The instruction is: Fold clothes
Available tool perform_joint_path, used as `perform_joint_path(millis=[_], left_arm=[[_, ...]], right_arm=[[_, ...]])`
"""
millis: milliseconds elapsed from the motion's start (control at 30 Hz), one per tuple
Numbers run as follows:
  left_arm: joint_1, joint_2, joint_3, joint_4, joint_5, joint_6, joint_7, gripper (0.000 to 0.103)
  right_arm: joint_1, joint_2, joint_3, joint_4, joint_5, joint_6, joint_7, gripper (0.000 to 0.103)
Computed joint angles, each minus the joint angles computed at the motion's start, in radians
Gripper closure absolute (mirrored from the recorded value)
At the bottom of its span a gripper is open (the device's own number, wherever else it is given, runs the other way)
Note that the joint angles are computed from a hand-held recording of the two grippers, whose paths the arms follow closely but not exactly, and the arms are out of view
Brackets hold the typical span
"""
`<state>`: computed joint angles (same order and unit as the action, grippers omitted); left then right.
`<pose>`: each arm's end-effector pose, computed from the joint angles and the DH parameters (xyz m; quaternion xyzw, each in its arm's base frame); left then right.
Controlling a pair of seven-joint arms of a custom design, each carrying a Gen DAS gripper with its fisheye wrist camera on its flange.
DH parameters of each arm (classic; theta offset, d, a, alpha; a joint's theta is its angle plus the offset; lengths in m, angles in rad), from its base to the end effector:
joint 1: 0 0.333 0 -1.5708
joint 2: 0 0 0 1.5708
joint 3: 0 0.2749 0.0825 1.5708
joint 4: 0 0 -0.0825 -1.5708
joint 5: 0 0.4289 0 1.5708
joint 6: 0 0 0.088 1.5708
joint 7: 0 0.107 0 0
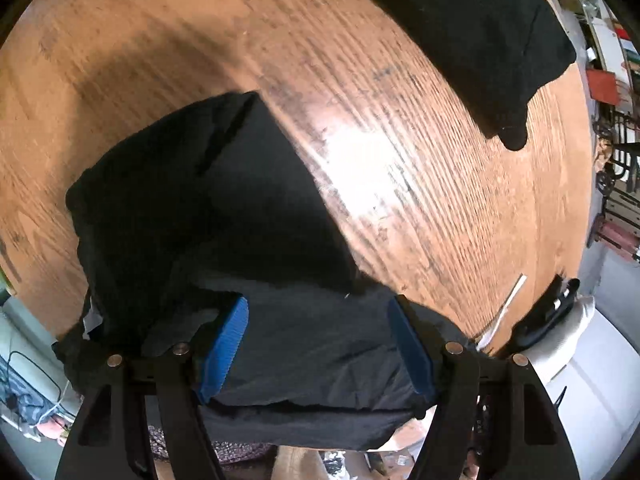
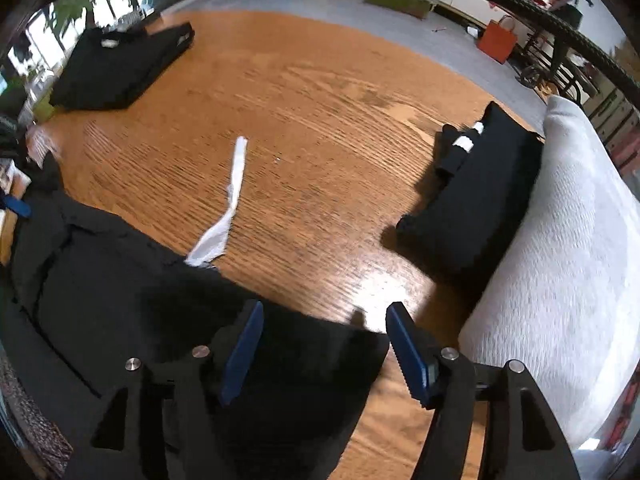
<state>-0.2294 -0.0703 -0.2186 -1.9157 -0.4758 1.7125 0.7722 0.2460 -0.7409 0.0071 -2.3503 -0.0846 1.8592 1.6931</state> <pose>0.4983 -0.2889 0.4668 0.8246 -0.5158 -0.0280 0.2307 0.4070 0.0989 0.5758 -0.7493 0.6489 -0.1066 0.0780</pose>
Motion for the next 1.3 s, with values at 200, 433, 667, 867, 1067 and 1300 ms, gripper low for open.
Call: perform_joint_path(millis=[200,433,667,867,1067,1300], left_arm=[[-0.01,0.054,-0.012,0.065,0.115,-0.089,-0.052,0.03],[-0.01,0.039,-0.009,0.041,0.15,-0.099,-0.124,0.03],[-0.012,0.027,-0.011,0.03,0.146,-0.11,-0.13,0.028],[-0.02,-0.002,-0.018,0.007,0.157,-0.114,-0.111,0.028],[-0.034,-0.058,-0.029,-0.021,0.188,-0.111,-0.079,0.077],[-0.046,-0.252,-0.017,-0.19,0.098,-0.033,0.035,0.091]], right_arm=[[0.007,0.012,-0.003,0.004,0.007,-0.037,-0.033,0.035],[0.001,0.009,0.01,-0.016,-0.015,-0.083,-0.012,0.04],[0.003,-0.021,-0.003,-0.043,0.004,-0.078,-0.004,0.044],[0.02,-0.035,-0.019,-0.043,0.049,-0.105,-0.039,0.074],[0.039,-0.12,0.004,-0.087,0.059,-0.115,-0.033,0.095],[0.054,-0.26,0.009,-0.12,0.053,-0.145,-0.01,0.095]])
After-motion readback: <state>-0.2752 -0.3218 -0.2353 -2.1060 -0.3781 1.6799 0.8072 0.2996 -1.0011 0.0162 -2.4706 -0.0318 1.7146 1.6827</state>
